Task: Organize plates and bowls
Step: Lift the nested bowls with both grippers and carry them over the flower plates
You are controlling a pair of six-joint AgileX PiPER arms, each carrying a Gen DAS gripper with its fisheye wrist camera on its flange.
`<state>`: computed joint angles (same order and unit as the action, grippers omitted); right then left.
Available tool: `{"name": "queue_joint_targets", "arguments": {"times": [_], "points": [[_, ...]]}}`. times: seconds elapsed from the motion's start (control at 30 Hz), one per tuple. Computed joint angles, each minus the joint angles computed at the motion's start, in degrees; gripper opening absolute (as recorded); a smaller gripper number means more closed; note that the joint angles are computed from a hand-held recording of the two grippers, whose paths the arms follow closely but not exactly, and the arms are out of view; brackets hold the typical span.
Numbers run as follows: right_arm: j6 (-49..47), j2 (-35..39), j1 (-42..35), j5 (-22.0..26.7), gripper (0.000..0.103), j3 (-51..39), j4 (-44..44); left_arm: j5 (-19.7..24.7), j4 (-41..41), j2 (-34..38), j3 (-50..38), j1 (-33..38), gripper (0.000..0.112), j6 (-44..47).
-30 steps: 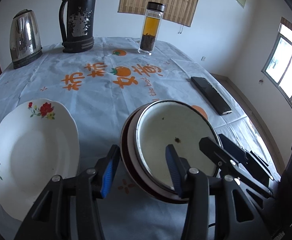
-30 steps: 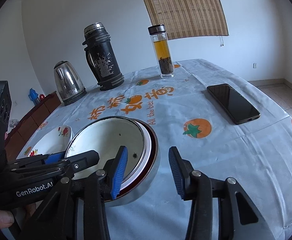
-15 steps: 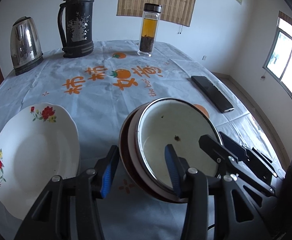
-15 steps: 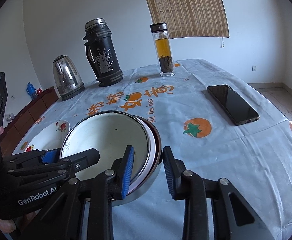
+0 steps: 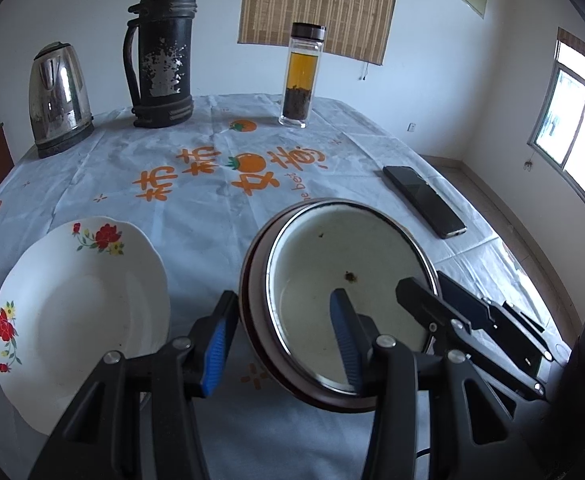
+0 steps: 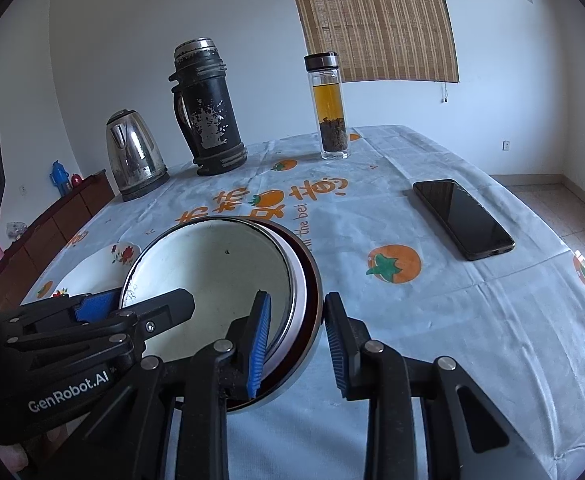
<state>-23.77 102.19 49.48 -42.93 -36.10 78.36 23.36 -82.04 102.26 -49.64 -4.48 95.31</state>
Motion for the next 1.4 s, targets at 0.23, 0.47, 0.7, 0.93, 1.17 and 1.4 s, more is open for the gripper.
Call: {"name": "queue_joint_targets", "arguments": {"times": [0.23,0.47,0.7,0.93,1.17,1.4], "points": [[-0.6,-1.1,0.5,-0.4,0.029,0.3,1.0,0.5,0.0,-0.2,0.2,0.2,0.046,-0.2],[-1.9,-2.3,1.2,-0.7,0.029,0.3,2.2,0.9,-2.1,-1.1,0.9,0.8,0.046,1.6],[-3.2,-2.4,1.9,-1.2,0.027,-0.3,3.0,0.6,-3.1,-1.4,1.0,1.7,0.036,1.7],[-4.1,-2.5,1.5,-0.6,0.027,-0.8,3.7,0.9,-3.9,-2.2,1.5,2.0,0.036,2.9],[-8.2,-4.4,2.3,-1.1,0.027,-1.7,6.4,2.2,-3.9,-3.8,2.0,3.3,0.036,2.6],[-11.6,-5.0,2.4,-0.5,0.027,-3.8,8.2,3.3,-4.4,-5.7,2.4,5.2,0.036,3.3]]}}
